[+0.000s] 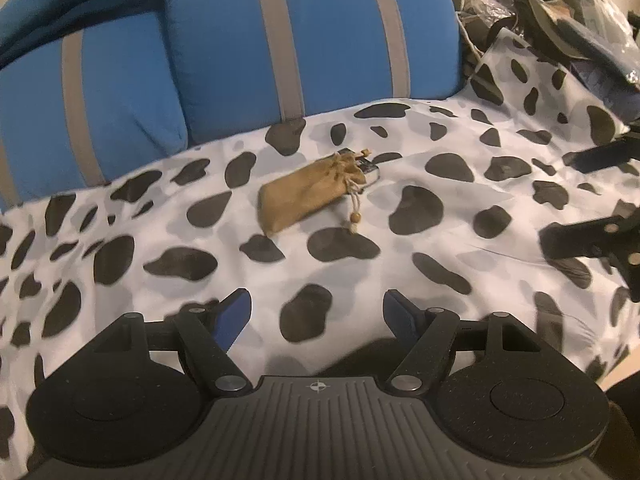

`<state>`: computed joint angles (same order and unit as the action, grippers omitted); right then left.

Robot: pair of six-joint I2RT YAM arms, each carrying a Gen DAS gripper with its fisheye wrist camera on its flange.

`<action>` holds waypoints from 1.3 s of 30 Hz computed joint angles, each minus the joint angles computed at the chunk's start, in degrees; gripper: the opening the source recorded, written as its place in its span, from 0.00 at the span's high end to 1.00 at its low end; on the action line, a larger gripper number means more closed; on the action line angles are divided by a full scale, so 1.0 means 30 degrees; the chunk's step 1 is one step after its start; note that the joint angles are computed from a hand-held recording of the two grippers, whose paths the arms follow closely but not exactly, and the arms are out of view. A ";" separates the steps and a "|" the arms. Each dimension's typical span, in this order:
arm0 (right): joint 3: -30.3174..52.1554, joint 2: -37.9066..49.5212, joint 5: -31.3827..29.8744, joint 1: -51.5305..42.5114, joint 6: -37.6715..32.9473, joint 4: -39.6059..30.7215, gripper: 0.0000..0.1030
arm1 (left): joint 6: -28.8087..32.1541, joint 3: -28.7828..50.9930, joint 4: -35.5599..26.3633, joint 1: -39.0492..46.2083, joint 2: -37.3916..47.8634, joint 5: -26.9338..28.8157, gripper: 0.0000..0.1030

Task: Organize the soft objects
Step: 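Withdraw both open tools from the box toward the brown pouch, then close the left tool on the brown drawstring pouch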

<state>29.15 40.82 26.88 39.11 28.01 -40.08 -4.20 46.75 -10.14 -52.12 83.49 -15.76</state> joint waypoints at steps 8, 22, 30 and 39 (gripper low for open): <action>-0.0288 -0.0329 -0.2439 -0.2942 -0.0755 -0.0266 0.00 | 0.3078 0.0820 0.2946 0.0491 0.3020 -0.0902 0.30; 0.0477 0.0501 -0.4441 -0.6487 -0.2105 -0.0354 0.00 | 0.7264 0.3647 0.7137 0.1089 0.8958 -0.2684 0.36; 0.0541 0.0827 -0.5632 -0.7861 -0.1839 -0.0381 0.00 | 1.1268 0.4850 0.9483 0.0842 1.1605 -0.3993 0.45; 0.0550 0.1231 -0.5504 -0.6875 -0.1736 0.0071 0.00 | 1.4225 0.5920 1.1538 0.0435 1.3726 -0.4587 0.63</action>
